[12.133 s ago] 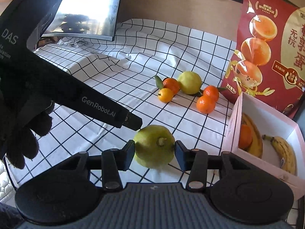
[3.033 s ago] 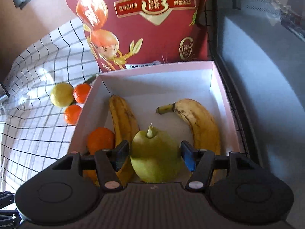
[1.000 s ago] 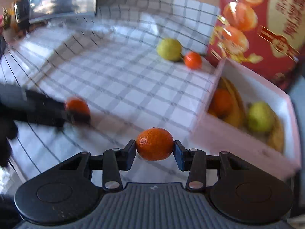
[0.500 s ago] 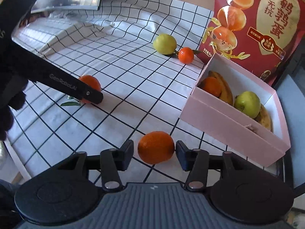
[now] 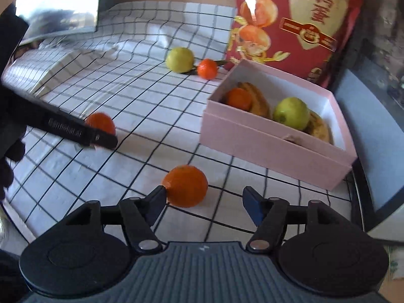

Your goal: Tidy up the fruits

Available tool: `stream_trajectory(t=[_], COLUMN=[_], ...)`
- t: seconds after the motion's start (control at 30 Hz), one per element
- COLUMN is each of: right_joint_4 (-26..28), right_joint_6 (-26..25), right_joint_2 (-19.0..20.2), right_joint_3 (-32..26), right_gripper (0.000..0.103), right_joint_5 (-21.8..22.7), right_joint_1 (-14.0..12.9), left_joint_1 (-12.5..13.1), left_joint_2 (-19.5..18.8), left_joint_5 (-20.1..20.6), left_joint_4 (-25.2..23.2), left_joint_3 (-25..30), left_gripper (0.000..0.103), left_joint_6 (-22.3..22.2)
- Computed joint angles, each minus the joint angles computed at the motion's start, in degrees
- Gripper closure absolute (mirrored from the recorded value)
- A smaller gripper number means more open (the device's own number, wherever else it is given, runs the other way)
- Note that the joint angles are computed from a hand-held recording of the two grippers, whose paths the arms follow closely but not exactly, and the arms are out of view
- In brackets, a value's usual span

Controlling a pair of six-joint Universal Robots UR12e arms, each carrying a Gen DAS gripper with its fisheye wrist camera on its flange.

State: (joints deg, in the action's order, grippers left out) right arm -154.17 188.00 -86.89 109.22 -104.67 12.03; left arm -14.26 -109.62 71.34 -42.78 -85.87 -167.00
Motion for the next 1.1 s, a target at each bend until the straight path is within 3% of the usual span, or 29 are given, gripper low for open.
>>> stream_trajectory(t=[0.47, 0.7, 1.0, 1.1], right_joint_4=[0.18, 0.2, 0.06, 0.13], right_joint_6=[4.15, 4.5, 4.83, 4.73], right_joint_2=[0.9, 1.12, 1.18, 1.05], right_joint_3=[0.28, 0.3, 0.4, 0.5], right_gripper=[0.036, 0.036, 0.036, 0.036], right_joint_5=[2.94, 3.42, 2.78, 2.78], right_joint_1=[-0.42, -0.59, -0.42, -0.4], left_joint_1=[-0.27, 0.64, -0.32, -0.31], left_joint_2=[0.34, 1.09, 2.36, 2.4], left_joint_5=[-0.99, -3.31, 1.83, 1.66], left_joint_4=[-0.52, -0.59, 2.31, 2.27], left_joint_3=[-0.34, -0.91, -2.09, -1.99], left_gripper=[0.056, 0.056, 0.054, 0.053], left_joint_6=[1.47, 3.25, 12.87, 15.06])
